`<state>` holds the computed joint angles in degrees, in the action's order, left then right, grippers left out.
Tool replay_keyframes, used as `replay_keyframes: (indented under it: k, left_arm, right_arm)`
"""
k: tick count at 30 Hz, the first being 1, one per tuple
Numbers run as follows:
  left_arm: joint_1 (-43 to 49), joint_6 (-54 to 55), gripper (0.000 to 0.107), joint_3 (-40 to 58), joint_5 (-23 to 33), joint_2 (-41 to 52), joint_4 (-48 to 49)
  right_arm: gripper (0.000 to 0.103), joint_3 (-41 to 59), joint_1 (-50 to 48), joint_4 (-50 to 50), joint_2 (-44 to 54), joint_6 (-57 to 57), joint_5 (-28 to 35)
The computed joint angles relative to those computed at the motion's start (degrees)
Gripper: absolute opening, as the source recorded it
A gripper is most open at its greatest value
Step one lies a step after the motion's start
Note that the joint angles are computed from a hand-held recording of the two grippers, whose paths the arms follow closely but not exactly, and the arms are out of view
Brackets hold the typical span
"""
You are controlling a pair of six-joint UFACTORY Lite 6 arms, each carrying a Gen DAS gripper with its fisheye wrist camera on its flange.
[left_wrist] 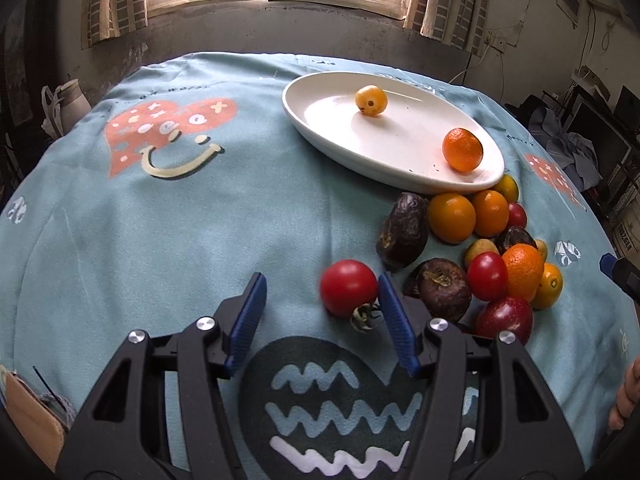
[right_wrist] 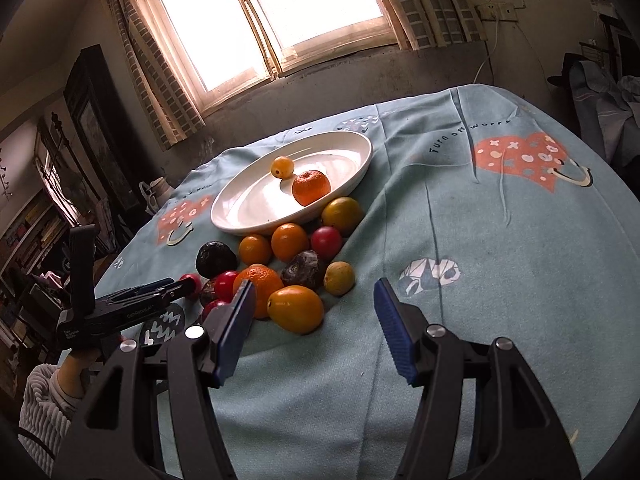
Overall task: Organize fruits
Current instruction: 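Grasp the red cherry tomato with the left tool while the right tool grasps a yellow-orange fruit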
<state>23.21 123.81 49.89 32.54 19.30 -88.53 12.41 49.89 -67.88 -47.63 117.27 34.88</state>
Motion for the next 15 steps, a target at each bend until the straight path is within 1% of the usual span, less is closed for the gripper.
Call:
replay_keyframes:
  k: [1,2,3,5,6,7,8,9,11,15]
  left_arm:
    - [0.41,4.13,0.06,-1.33,-0.84,-1.56,-3.94]
    - [0.96,5.85,0.059,-1.83,-1.32,-2.6,-5.51]
    - [1.64,5.18,0.057,-1.7,-0.41,-2.68,-4.69]
    - [1.99,-0.82,0.056,0.26,2.35,-0.55,1.96]
    - [1.19,-1.36,0.051,0.04,1.98,-0.2,2.99]
    - [0.01,-0.17,0.048,-0.64,0.86,-0.13,2.5]
    - [-0.84,-0.58,0.04,-0.66,0.19,0.04,3.44]
    - [-0.87,-1.05,0.036,-0.63,0.61,0.13,3.87]
    - [-0.56,-2.84,0.035,0.04,1.49,0.74,5.36]
    - [-1.23,-4.88,0.035,1.41,0.97,2.14,6.37]
  right_arm:
    - [0.061,0.02,0.41,-0.08,-0.19,0.16,0.49]
    - [0.061,-0.01,0.72,-0.22,-0.33,0.41,0.8]
    - [0.061,-0.01,0.72,-0.23,-0.42,0.37,0.81]
    - [0.061,0.02,0.9,-0.34,-0.13,0.49,0.77]
    - [0.061,0.13,0.87,-0.37,0.22,0.48,0.65]
    - [0.061,0.21,0.82,-0.43,0.47,0.56,0.53]
    - [0.061,0.15,0.76,-0.46,0.44,0.63,0.38]
    - [0.061,0.15,0.57,-0.47,0.49,0.56,0.12]
    - [0.061,0.17,0.46,-0.47,0.57,0.48,0.03]
    - [0.061,0.59,-0.39,-0.31,2.43,0.02,-1.41]
